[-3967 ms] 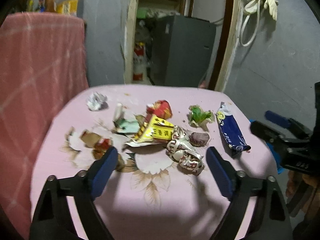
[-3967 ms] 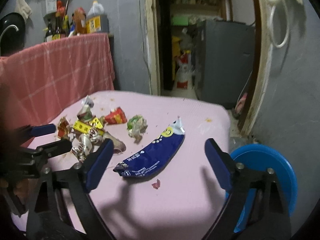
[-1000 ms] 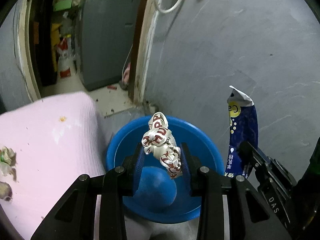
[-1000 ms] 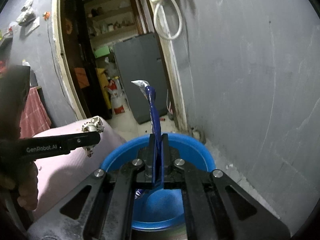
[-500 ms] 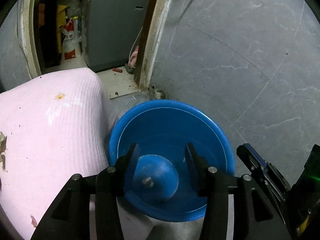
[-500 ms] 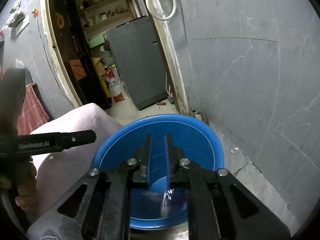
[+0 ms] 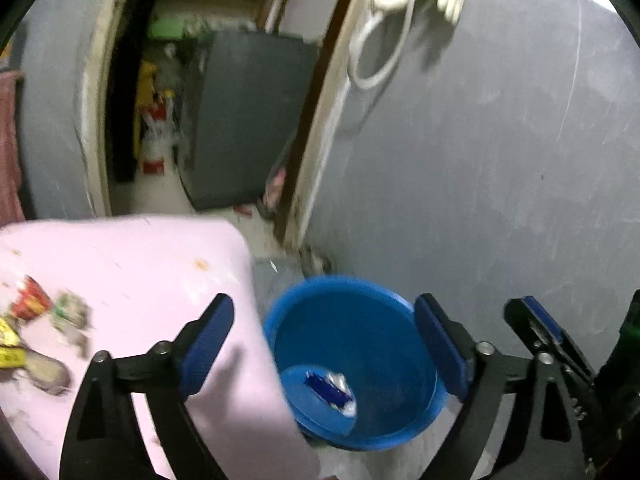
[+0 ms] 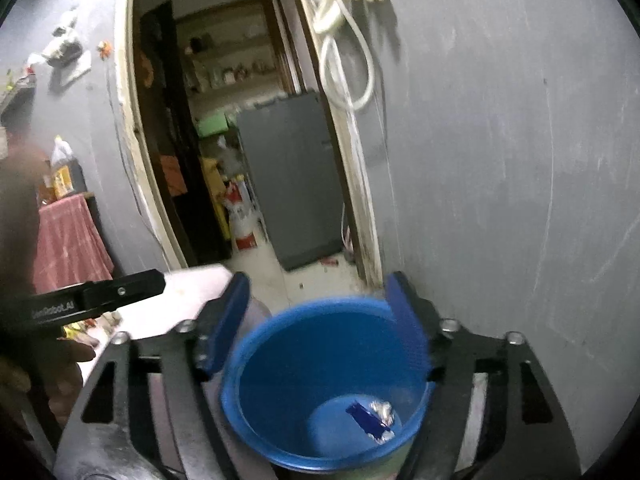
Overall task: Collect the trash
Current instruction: 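Move both tools back over the trash on the table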
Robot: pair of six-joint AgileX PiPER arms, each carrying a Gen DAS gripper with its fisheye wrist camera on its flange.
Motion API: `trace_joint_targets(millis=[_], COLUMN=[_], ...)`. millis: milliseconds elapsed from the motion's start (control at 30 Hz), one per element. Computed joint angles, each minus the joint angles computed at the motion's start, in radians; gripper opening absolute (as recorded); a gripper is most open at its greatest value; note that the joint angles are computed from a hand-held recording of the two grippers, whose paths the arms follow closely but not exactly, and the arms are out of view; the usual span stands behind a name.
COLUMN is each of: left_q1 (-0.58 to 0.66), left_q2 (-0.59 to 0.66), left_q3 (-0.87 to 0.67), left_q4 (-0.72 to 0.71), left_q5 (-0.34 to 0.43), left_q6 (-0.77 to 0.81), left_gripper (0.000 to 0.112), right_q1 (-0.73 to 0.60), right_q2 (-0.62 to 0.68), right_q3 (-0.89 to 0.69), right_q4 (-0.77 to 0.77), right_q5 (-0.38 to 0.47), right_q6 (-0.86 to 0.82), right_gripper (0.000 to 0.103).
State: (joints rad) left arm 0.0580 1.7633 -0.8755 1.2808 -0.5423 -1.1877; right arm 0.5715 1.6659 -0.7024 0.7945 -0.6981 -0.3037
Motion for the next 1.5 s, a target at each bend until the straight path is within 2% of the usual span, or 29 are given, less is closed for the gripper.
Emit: trace_joint_targets(millis=[67, 200, 400, 467, 733, 900, 1033, 1233, 1500], left_q1=[0.035, 0.138, 0.306, 0.384, 0.662, 0.832, 0.912, 0.970, 0.958], left_q2=[-0.048, -0.138, -0.260, -0.297, -0.351, -0.317, -0.247, -0.131, 0.002], left_q3=[0.038, 0.101, 0.155, 0.177, 0.187, 0.157, 0.106, 0.053, -0.002], left_q4=[-0.052, -0.072, -0.023, 0.000, 0.092, 0.133, 0.131, 0.127, 0.138], left_q5=[-0.023, -0.096, -0.190, -0.243, -0.399, -0.470, -0.472, -0.431, -0.324], left_q6=[0.062, 0.099, 0.090, 0.096, 0.079, 0.069, 0.084, 0.120, 0.172], left_gripper=[0.099, 0.100, 0.100, 0.101, 0.101, 0.101, 0.101, 0.101, 0.101], right_q1=[0.045, 0.140, 0.280, 0.317, 0.431, 0.458, 0.467, 0.456, 0.421], right_q2=[-0.028, -0.069, -0.066, -0.055, 0.031, 0.118, 0.184, 0.302, 0.455], right_q3=[0.002, -0.008, -0.077, -0.109, -0.261, -0.387, -0.472, -0.606, -0.778], right_q4=[0.040, 0.106, 0.174, 0.186, 0.183, 0.174, 0.175, 0.217, 0.357], right_q5=[-0.041, -0.123, -0.220, -0.239, -0.264, -0.196, -0.130, -0.001, 0.155], right_q6=[-0.039, -0.124, -0.253, -0.285, -0.348, -0.373, -0.383, -0.432, -0.586], right_gripper=[0.088, 0.102, 0.103, 0.103, 0.103, 0.103, 0.103, 0.103, 0.103])
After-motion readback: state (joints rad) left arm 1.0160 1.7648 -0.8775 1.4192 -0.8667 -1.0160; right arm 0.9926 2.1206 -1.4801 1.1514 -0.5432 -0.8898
